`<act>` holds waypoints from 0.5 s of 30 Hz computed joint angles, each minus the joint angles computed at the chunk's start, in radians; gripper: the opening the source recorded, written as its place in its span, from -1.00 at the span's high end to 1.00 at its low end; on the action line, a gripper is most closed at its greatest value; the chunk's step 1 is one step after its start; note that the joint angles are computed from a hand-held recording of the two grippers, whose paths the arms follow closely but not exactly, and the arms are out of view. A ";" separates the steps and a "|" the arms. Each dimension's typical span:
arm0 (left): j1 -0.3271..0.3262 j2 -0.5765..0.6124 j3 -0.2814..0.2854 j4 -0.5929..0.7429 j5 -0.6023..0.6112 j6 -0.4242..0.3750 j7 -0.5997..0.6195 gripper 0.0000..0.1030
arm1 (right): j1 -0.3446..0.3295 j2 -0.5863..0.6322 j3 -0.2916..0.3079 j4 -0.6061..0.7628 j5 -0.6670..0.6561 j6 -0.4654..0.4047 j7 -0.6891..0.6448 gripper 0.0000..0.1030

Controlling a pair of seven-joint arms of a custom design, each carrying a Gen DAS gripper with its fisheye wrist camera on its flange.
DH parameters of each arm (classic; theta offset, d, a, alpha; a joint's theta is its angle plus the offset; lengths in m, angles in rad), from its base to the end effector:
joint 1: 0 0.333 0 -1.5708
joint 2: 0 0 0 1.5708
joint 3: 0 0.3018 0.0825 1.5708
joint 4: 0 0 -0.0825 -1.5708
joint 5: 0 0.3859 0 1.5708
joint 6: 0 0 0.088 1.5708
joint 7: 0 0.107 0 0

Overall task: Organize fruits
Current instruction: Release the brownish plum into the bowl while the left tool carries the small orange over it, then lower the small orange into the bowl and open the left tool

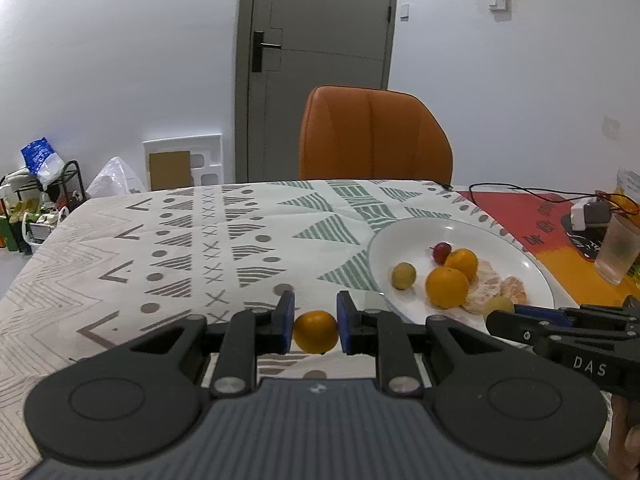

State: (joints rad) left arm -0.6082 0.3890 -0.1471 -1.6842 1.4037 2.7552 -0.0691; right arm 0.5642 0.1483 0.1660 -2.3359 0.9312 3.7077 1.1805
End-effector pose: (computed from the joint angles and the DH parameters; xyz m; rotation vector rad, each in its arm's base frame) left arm 0.4813 -0.4925 0.4145 -1.4353 1.8582 -1.1057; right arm 0.4559 0.2637 0.3766 -1.5210 1.5128 -0.6718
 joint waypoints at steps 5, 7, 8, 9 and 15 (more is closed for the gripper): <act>-0.010 0.034 0.000 0.041 -0.026 0.006 0.037 0.60 | -0.008 -0.012 -0.002 -0.026 0.000 0.010 0.023 0.52; -0.017 0.048 0.004 0.058 -0.037 0.009 0.051 0.60 | -0.011 -0.016 -0.002 -0.033 0.008 0.012 0.023 0.52; -0.021 0.055 0.006 0.066 -0.044 0.011 0.060 0.60 | -0.010 -0.019 -0.002 -0.035 0.015 0.014 0.020 0.52; -0.024 0.062 0.008 0.074 -0.051 0.014 0.069 0.60 | -0.011 -0.021 -0.002 -0.038 0.020 0.015 0.021 0.52; -0.048 0.102 0.024 0.124 -0.102 0.025 0.131 0.60 | -0.025 -0.028 0.000 -0.065 -0.002 0.039 0.055 0.41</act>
